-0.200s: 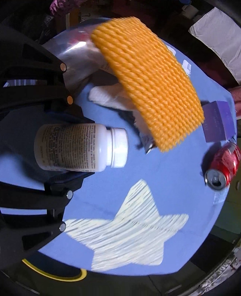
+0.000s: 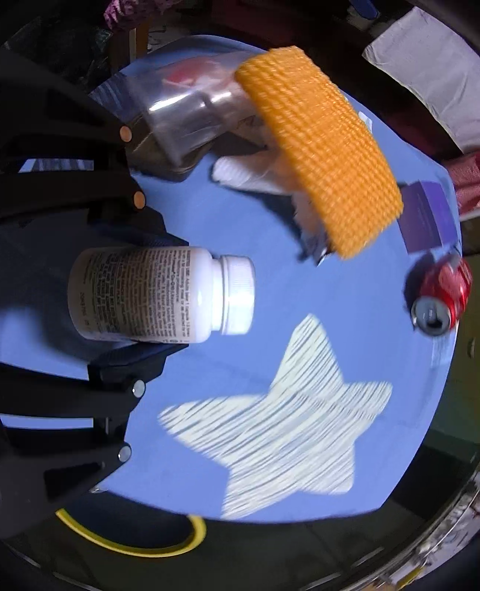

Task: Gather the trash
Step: 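Carry the pill bottle over the bin and release it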

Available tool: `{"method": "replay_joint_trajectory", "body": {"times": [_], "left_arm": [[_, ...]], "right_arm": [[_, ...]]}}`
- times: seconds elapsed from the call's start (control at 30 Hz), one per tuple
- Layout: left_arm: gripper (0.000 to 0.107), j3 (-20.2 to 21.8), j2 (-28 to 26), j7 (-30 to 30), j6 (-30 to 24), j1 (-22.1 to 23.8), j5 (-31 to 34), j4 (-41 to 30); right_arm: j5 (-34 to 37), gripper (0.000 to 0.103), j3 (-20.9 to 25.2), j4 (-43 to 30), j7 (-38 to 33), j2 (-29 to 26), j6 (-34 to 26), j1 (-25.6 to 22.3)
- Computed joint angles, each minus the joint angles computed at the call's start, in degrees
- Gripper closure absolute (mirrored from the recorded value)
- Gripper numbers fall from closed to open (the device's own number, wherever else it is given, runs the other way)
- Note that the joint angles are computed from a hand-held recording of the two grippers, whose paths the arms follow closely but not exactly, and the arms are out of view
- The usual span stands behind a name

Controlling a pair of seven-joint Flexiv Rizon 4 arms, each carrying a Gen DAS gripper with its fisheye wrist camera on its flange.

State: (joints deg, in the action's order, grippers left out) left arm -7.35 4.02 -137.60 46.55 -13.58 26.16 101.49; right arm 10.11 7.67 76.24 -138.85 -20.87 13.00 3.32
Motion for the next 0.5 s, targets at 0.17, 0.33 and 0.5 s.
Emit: {"method": "replay_joint_trajectory", "body": {"times": [0.17,0.33,0.5], "left_arm": [[0.008,-0.41,-0.75,0.22,0.20,-0.45,-0.11,-0.95],[0.008,-0.56,-1.34,0.96,-0.66,-1.28,0.28,-1.97],[0.008,-0.19,-1.61,1.18,0.12,-1.67,-0.30,-1.71]], "right_arm": [[1.08,0.058,-0.80,-2.05,0.49,-0.69,-0.05,-1.52],[2.60,0.058,-2.56,-9.43,2.84,-4.38,-1.68,-4.62],[1.81,0.058,-4.61,-22.85,11.38,-13.31,-2.63,-7.85]]}}
